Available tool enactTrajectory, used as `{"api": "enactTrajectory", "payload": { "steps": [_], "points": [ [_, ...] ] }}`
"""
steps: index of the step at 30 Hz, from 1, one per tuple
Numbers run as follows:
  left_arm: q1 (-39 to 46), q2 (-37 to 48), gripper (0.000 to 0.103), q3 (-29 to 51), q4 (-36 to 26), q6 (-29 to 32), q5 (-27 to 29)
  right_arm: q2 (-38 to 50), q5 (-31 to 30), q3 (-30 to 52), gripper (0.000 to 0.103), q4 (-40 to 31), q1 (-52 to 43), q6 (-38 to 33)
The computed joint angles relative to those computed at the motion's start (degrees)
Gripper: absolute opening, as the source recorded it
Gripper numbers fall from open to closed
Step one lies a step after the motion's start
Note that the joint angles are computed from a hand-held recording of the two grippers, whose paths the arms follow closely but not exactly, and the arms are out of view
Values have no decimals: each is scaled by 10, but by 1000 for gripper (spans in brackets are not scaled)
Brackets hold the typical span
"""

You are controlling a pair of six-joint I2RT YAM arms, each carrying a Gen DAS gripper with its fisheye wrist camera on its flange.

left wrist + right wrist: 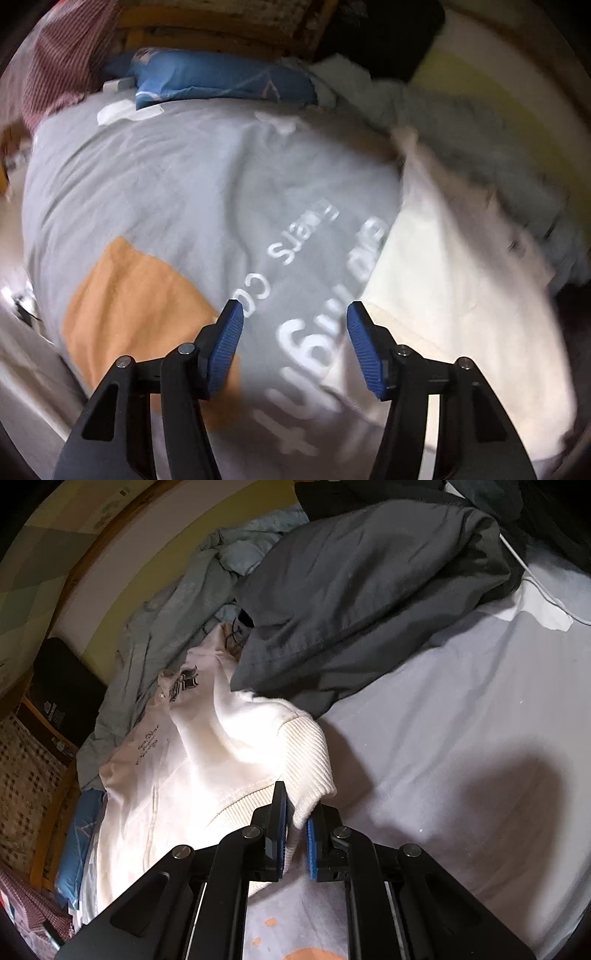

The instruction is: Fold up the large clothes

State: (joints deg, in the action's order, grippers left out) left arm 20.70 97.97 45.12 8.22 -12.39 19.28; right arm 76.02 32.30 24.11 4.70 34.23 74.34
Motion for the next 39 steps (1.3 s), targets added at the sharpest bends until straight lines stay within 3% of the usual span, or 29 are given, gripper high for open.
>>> {"api": "enactTrajectory", "payload": {
  "steps": [1,3,4,7,9,10,11,12,13,15,16,17,18,20,22,23,26,32,34,35,37,39],
  "points": [
    [3,2,56,3,-3,4,51,2,-4,1,11,1,-2,-4],
    [-16,19,56,27,-38,35,86,-4,-12,-7,11,7,-2,-1],
    [-36,13,56,29,-56,45,63,-7,-18,-11,11,15,-5,-2],
    [-82,7,57,14,-28,52,-19,-17,-35,-28,11,30,-12,7],
    [-100,0,56,19,-33,38,-42,-12,-47,-30,12,35,-14,16],
    [-99,3,57,15,-25,39,-37,-7,-63,-37,15,55,-19,18],
    [-109,3,57,17,-26,42,-52,0,-87,-52,28,95,-29,18],
    [-118,8,57,20,-23,52,-74,8,-109,-70,34,140,-38,21],
    [-118,7,50,1,6,62,-88,21,-120,-92,36,199,-43,27],
    [-123,2,36,-25,49,67,-111,40,-117,-106,36,252,-46,36],
    [-119,1,18,-40,71,69,-108,46,-117,-102,35,256,-47,30],
    [-118,-5,8,-48,81,66,-106,49,-108,-90,19,238,-43,26],
    [-118,-12,8,-53,86,63,-105,51,-93,-77,7,214,-37,26],
    [-127,-57,9,-90,125,56,-149,29,10,-68,8,174,14,47],
    [-128,-114,9,-133,177,66,-154,-27,118,-74,8,155,78,28],
    [-130,-135,9,-139,177,72,-157,-57,175,-47,8,89,112,13],
    [-115,-196,9,-160,178,71,-134,-76,260,-13,8,42,171,-19],
    [-37,-329,9,-174,142,55,-82,-111,419,37,8,-57,272,-14],
    [-17,-330,9,-138,96,69,-66,-134,439,60,8,-156,286,31],
    [-15,-318,9,-117,70,82,-61,-129,445,89,8,-257,301,97],
    [-35,-279,9,-84,51,114,-77,-117,416,125,8,-313,283,86],
    [-82,-232,9,-59,52,160,-132,-112,333,132,8,-225,210,-45]
  ]
}}
